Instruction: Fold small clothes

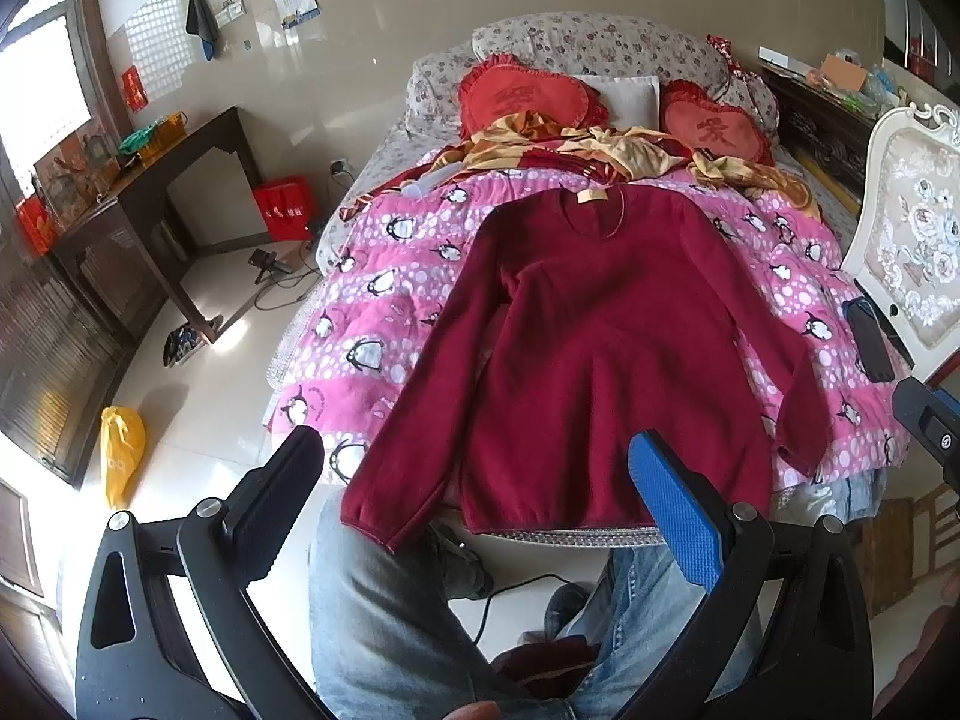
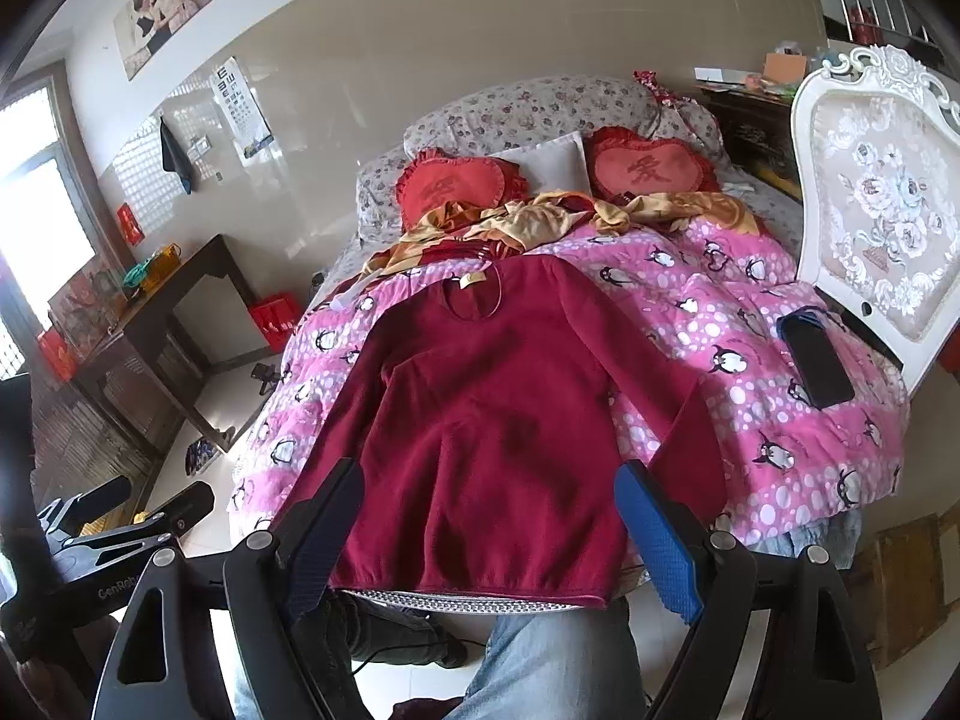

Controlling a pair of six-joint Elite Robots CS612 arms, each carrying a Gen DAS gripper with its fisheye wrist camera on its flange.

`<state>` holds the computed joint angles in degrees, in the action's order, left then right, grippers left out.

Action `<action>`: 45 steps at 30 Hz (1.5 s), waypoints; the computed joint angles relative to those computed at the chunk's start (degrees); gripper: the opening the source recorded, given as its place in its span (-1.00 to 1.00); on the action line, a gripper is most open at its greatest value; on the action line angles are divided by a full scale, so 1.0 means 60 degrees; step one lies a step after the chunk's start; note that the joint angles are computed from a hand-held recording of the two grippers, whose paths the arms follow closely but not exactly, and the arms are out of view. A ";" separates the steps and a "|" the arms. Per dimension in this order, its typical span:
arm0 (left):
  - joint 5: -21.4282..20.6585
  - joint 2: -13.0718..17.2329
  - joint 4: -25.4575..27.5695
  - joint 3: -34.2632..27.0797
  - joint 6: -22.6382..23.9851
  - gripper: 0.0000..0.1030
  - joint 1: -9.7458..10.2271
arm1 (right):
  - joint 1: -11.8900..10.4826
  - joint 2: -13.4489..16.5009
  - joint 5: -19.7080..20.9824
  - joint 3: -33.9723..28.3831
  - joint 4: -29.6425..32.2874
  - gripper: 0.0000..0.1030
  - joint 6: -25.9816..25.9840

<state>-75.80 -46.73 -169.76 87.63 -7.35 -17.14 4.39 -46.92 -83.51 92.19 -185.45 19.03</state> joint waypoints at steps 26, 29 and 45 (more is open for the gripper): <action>-0.2623 0.2992 0.4565 -0.4112 -0.0812 0.56 0.1693 | 0.0139 0.2530 0.3046 -0.4198 0.3593 0.29 -0.1084; -0.3369 0.3430 0.5415 -0.4673 -0.0840 0.46 0.1821 | 0.0218 0.3046 0.3460 -0.5100 0.4391 0.29 -0.1311; -0.3758 0.2985 0.4378 -0.3645 -0.0954 -0.92 0.1932 | 0.0744 0.7115 0.5835 -1.3060 1.1591 0.09 -0.3005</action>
<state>-98.35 -28.82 -143.49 65.76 -13.07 -5.55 8.85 -4.23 -48.50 13.83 -115.91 1.00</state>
